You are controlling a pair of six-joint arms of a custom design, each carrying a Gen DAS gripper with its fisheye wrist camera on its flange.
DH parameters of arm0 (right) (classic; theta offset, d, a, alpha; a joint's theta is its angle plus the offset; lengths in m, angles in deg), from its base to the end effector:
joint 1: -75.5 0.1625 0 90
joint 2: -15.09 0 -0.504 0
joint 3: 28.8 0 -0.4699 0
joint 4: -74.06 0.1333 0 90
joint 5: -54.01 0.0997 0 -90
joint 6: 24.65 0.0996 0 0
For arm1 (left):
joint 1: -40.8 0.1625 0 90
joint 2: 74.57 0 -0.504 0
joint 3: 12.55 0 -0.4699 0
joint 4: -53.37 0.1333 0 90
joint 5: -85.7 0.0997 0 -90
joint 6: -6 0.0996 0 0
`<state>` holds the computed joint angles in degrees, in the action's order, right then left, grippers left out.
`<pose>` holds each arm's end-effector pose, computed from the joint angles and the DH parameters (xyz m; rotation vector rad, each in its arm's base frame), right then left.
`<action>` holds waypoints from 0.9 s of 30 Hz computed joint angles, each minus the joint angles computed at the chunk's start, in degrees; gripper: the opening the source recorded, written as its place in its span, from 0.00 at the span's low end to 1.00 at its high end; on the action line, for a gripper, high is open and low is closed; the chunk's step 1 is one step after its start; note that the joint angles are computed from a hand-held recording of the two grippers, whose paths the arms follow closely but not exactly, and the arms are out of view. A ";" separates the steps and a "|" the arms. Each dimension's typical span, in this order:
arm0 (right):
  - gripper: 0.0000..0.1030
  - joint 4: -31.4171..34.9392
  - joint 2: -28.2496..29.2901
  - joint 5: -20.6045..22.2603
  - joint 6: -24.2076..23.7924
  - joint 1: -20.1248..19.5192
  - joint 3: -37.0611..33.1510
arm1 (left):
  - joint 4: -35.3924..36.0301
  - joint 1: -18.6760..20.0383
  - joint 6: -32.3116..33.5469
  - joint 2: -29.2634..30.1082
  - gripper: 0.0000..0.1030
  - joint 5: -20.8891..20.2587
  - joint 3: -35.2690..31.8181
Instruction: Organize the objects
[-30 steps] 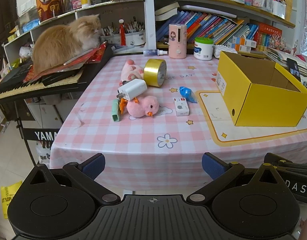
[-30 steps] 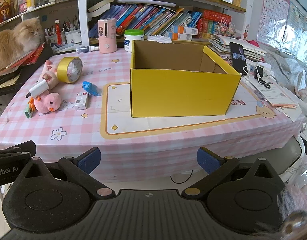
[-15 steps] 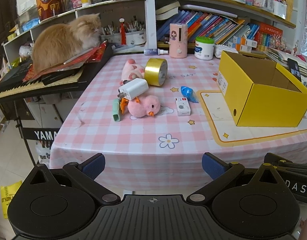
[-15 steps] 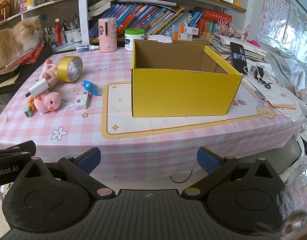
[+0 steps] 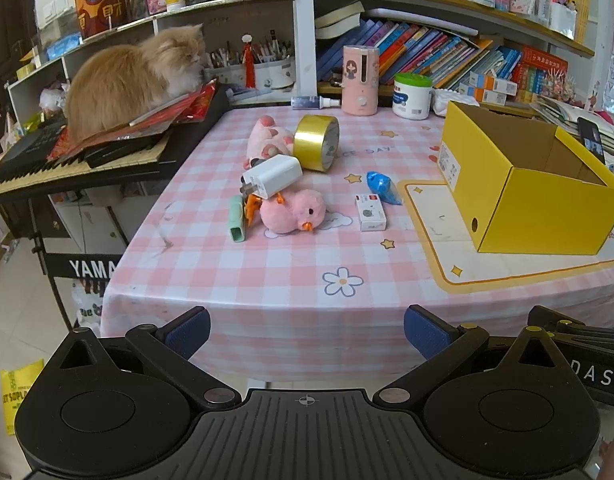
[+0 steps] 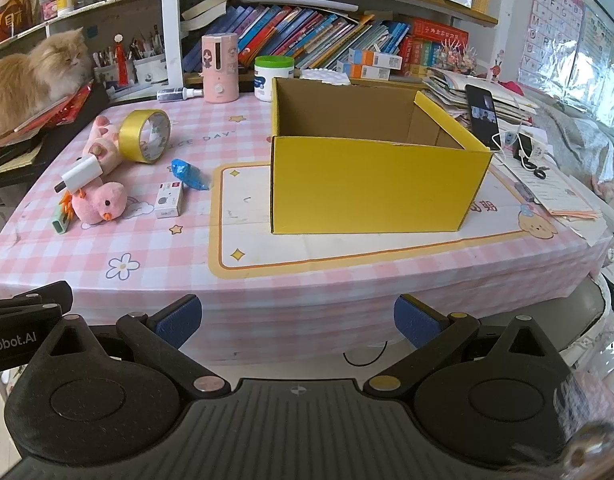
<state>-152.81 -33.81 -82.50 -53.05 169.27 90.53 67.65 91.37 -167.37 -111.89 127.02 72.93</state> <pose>0.0998 -0.5861 0.1635 0.0128 -1.9921 1.0512 -0.2561 -0.6391 0.0135 0.6715 2.2384 -0.8431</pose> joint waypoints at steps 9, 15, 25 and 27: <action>1.00 0.08 0.07 -0.01 0.00 0.01 -0.12 | 0.07 0.09 -0.11 -0.01 1.00 0.13 -0.03; 1.00 -0.09 0.29 -0.21 -0.06 0.10 -0.31 | -0.02 0.60 0.52 -0.15 1.00 0.80 -0.19; 1.00 0.01 0.57 -0.36 -0.04 0.14 -0.71 | 0.39 0.78 0.46 0.06 1.00 1.09 -0.77; 1.00 0.24 0.68 -0.39 0.00 0.17 -0.90 | 0.38 0.92 0.48 0.00 1.00 1.18 -0.84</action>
<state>-152.57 -33.13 -82.89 -53.05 169.45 89.63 68.03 92.29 -166.88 -111.89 128.21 72.09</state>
